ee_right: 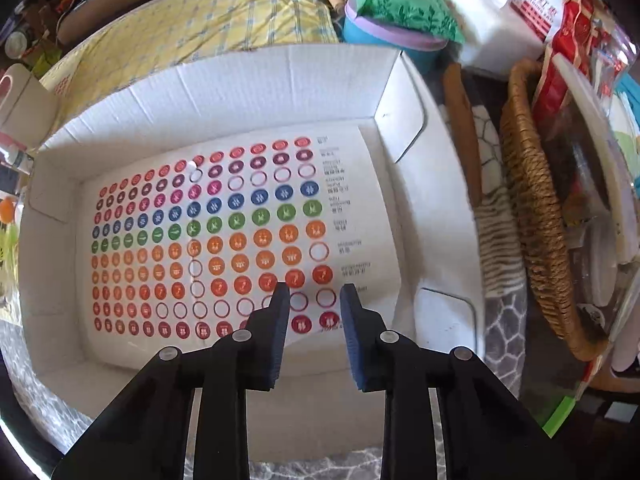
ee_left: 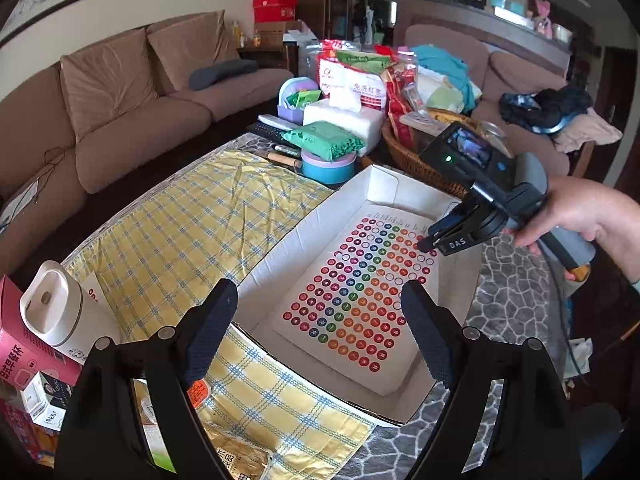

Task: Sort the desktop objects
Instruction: 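Carry the sticker sheet over the white tray and lay it flat inside, then open the right gripper and withdraw it from the tray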

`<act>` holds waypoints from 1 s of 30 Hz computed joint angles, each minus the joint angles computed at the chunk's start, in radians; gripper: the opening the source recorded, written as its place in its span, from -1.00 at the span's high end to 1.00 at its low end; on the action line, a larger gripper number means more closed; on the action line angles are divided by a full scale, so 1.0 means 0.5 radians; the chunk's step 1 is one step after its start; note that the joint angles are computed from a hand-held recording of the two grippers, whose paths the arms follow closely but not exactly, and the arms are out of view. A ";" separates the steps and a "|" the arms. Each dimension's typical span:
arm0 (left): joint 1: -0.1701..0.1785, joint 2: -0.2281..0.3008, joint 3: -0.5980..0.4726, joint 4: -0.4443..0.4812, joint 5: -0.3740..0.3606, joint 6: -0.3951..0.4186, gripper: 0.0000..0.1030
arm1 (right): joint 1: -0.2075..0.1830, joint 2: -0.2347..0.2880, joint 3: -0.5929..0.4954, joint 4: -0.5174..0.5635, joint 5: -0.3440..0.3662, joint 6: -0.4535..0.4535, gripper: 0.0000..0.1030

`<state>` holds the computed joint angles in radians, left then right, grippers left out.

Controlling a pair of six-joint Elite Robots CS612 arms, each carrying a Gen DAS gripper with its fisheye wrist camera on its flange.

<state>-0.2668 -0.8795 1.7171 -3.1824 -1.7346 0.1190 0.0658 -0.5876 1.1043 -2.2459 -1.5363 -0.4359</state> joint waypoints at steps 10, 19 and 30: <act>0.047 0.038 -0.022 0.047 -0.043 -0.169 -0.60 | 0.048 0.000 -0.002 -0.025 0.000 -0.087 0.51; 0.048 0.054 0.016 0.040 -0.102 -0.403 -0.60 | -0.026 0.035 -0.060 -0.074 -0.014 0.310 -0.04; 0.048 0.055 0.047 0.041 -0.156 -0.488 -0.60 | -0.028 0.041 -0.079 -0.030 0.129 0.387 -0.68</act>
<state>-0.2428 -0.8520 1.7407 -3.1619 -1.8124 -0.1252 0.0520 -0.5672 1.0650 -2.2608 -1.4720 -0.2421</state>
